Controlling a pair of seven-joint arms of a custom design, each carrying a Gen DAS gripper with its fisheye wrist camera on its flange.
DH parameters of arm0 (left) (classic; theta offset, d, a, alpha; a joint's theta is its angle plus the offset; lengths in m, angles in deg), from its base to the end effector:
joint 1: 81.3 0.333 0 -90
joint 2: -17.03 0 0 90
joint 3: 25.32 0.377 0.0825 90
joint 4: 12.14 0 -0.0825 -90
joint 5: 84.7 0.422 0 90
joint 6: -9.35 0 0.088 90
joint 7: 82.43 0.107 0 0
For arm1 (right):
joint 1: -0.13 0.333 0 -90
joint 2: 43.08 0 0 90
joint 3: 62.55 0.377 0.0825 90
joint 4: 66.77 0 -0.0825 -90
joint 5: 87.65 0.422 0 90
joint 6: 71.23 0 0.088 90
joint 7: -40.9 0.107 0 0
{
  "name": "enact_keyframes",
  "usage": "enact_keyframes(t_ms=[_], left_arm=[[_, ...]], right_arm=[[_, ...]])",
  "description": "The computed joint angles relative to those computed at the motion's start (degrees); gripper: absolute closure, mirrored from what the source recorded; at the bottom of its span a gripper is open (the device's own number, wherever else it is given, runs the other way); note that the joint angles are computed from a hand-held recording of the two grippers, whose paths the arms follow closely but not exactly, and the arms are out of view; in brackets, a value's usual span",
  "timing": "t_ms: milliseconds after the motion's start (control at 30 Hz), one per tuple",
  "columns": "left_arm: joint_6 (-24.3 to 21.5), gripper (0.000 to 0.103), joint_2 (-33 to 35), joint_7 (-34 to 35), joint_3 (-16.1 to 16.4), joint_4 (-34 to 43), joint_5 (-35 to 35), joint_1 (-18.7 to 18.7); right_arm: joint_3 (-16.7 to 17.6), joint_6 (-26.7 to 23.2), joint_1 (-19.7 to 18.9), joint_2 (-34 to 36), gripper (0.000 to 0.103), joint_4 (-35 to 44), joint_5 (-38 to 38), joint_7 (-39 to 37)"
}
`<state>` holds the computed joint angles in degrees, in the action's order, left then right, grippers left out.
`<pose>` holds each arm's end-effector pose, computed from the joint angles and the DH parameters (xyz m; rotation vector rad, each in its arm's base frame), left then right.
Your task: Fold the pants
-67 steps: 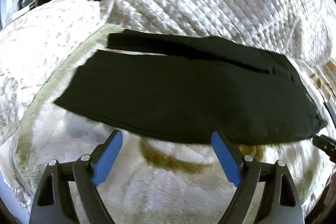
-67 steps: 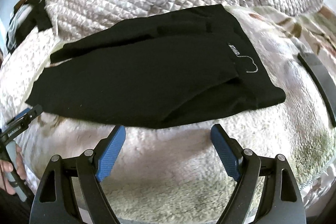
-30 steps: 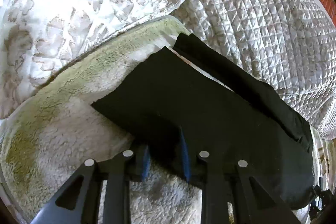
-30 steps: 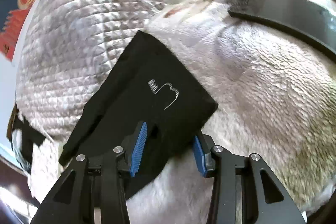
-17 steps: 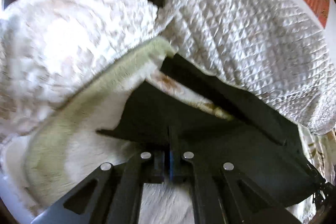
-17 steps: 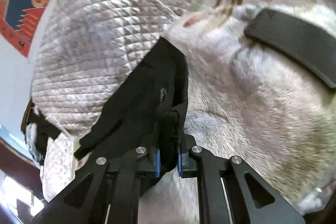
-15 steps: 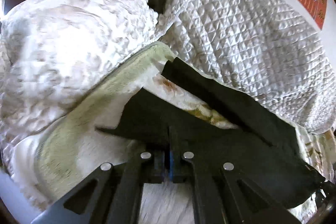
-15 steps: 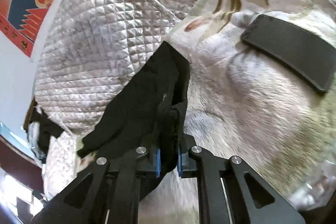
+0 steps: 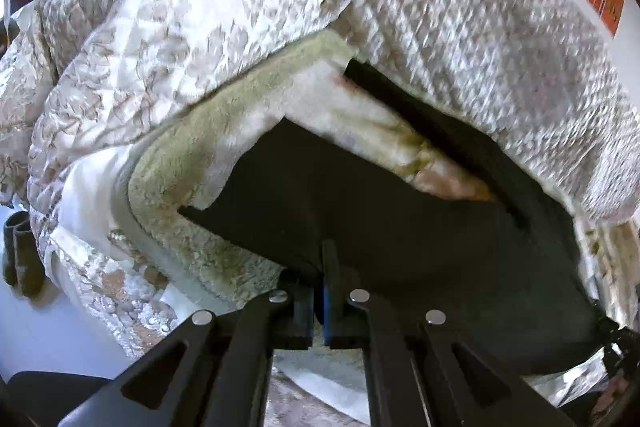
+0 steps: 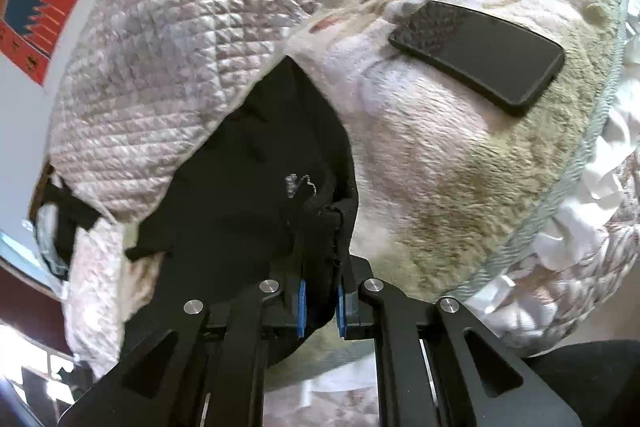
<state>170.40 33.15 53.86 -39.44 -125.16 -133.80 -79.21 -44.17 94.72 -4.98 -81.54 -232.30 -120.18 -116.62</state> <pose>0.6781 -0.0947 0.4154 -1.7082 2.1837 -1.0410 0.3360 0.1104 0.4382 -0.4226 2.3810 -0.3989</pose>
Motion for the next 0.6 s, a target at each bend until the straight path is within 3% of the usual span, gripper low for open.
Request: enact_keyframes(t_ms=[67,200,233,333,433,500,600], left_arm=[[-1.71,0.099,0.79,-5.78,2.42,0.36,6.56,-1.83],[2.98,0.092,-1.01,-5.5,1.76,-1.59,6.99,-1.13],[4.43,0.089,-1.27,-4.94,1.42,-1.79,6.47,-0.73],[10.41,0.082,-1.61,-9.04,3.04,-2.23,10.01,-2.13],[12.16,0.071,-0.92,-6.21,-0.77,-0.51,7.47,0.97],[10.91,0.067,-0.09,-3.79,-2.9,1.0,5.75,2.48],[4.83,0.063,1.53,-1.18,-4.55,3.93,4.05,2.99]], right_arm=[[-2.81,0.33,2.65,2.65,0.092,0.07,1.83,-2.18],[-1.81,-8.38,4.97,-0.22,0.08,1.21,2.82,-2.3],[-1.77,-10.89,5.61,-1.25,0.076,1.6,2.91,-2.32],[-0.11,-22.22,7.13,-4.06,0.075,4.08,2.18,-1.9],[2.05,-32.23,7.51,-4.61,0.074,7.75,-1.88,-1.09],[1.61,-31.38,8.06,-2.83,0.074,9.23,-5.65,-1.06],[-2.07,-21.57,9.48,1.23,0.074,9.81,-11.85,-2.49]])
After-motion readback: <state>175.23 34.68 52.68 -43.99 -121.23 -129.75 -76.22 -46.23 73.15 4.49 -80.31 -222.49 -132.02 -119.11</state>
